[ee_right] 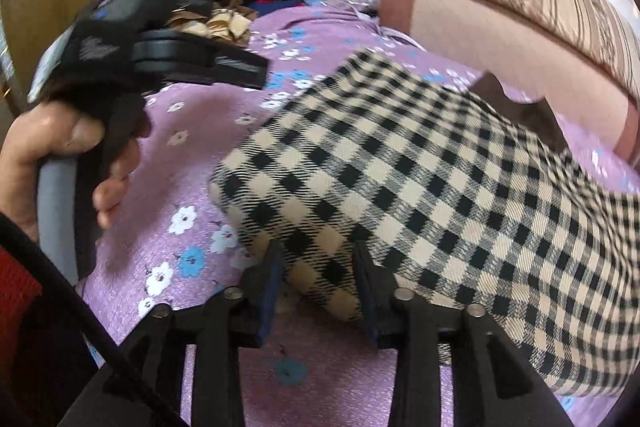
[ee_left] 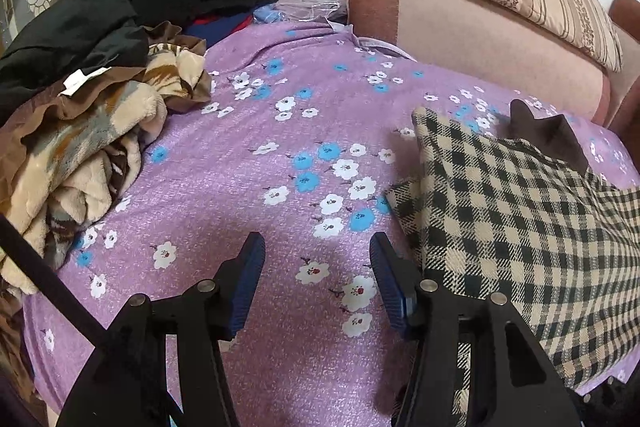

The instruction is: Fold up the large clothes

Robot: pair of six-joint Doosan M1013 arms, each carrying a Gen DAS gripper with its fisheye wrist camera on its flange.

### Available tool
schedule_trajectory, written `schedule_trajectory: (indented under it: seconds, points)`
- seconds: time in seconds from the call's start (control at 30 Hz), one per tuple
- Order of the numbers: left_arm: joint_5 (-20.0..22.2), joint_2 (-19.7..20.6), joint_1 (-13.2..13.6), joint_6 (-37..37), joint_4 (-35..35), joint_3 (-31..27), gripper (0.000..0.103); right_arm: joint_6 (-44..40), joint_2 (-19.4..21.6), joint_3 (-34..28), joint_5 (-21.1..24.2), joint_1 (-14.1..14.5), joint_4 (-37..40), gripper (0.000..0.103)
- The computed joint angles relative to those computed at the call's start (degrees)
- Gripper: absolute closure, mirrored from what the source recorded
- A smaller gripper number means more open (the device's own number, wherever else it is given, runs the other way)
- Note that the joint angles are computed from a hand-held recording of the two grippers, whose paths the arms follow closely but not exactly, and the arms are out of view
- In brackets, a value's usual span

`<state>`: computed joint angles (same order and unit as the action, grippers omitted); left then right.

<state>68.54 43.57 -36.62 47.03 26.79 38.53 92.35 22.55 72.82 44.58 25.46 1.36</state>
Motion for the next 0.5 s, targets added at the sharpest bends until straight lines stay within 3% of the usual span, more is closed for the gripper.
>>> schedule_trajectory:
  seconds: [0.5]
  points:
    - [1.47, 1.63, 1.06, 1.50, -3.95, -1.94, 0.050, 0.94, 0.77, 1.27, -2.71, 3.45, -12.42, 0.054]
